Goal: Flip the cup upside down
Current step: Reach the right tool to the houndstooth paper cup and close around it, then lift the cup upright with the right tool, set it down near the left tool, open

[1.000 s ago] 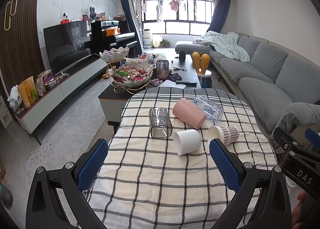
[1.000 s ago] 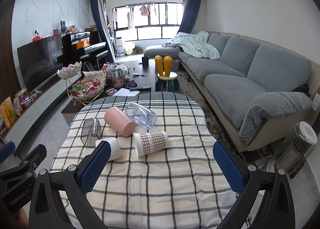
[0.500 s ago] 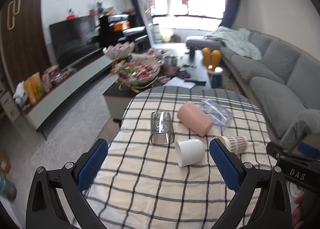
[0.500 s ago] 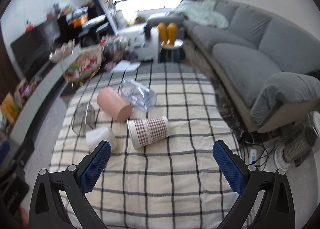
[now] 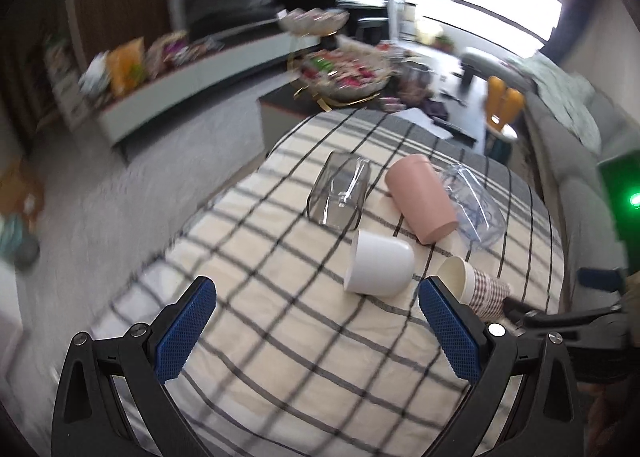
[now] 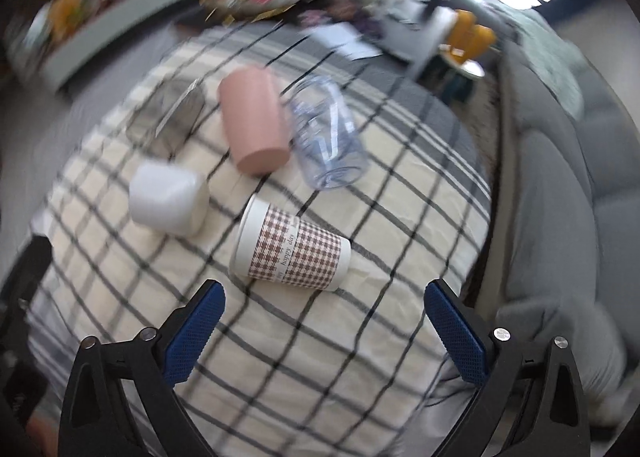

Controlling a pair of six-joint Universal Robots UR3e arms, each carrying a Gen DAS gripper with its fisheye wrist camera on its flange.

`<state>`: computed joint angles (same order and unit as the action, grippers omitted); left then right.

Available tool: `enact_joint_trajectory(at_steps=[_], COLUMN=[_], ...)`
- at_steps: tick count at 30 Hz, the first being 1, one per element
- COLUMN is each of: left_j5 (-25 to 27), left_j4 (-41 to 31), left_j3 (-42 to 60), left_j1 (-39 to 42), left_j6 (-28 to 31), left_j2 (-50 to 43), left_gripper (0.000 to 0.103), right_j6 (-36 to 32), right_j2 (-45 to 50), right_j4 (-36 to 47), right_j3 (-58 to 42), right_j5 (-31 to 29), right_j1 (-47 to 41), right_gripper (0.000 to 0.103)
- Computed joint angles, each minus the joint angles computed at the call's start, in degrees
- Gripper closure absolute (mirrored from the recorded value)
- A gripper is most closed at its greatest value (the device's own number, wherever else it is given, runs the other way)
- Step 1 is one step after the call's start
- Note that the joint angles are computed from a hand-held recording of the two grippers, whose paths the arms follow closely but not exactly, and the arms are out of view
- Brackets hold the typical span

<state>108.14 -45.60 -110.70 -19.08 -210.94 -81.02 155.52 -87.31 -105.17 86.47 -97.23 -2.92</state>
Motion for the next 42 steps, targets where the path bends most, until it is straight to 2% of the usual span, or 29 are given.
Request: enact_joint_trajectory(at_steps=[3, 6, 9, 14, 20, 24, 29, 33, 38, 42], left_j5=[-0.5, -1.3, -2.2, -3.8, -5.2, -6.0, -6.4, -8.5, -10.7, -15.4], left_j4=[-4.1, -9.7, -11.8, -14.1, -13.6, -12.4, -10.4, -6.6, -0.8, 0.1], left_j3=[3.0, 7.3, 9.4, 12.9, 14.3, 13.8, 12.3, 8.6, 2.7, -1.8], left_j1=[-1.1, -1.6, -1.8, -1.1, 0.2, 1.3, 2.4, 4.5, 8.6, 15.8], left_j6=[-4.1, -8.1, -9.5, -10.7, -9.9, -9.0, -7.2, -2.1, 10.0, 19.0], left_j2=[-3.0, -6.7, -9.3, -13.4, -17.4, -18.8, -18.1, -13.7, -6.3, 0.8], left_gripper=[0.0, 0.0, 0.0, 0.0, 0.0, 0.0, 0.0, 0.0, 0.0, 0.0], right_j6=[-5.4, -10.5, -14.1, -18.1, -17.7, -16.0, -13.1, -8.2, 0.3, 8.9], right_j2=[6.9, 11.1, 14.7, 20.1, 26.0, 28.4, 26.8, 22.7, 14.1, 6.8], right_j4=[4.8, 6.0, 7.6, 7.5, 8.3, 9.0, 9.1, 11.3, 10.6, 9.2], right_j3=[-6.3, -8.4, -11.1, -15.2, -19.4, -21.0, -21.0, -20.6, -14.2, -7.3], right_j5=[-2.4, -4.3, -4.8, -6.3, -5.7, -4.4, -1.9, 0.9, 4.6, 8.7], right_j1=[1.7, 3.3, 4.4, 6.1, 6.5, 6.2, 5.4, 4.2, 4.2, 4.0], right_gripper=[0.014, 0.017, 0.023, 0.025, 0.029, 0.043, 0.044, 0.044, 0.044, 0.044])
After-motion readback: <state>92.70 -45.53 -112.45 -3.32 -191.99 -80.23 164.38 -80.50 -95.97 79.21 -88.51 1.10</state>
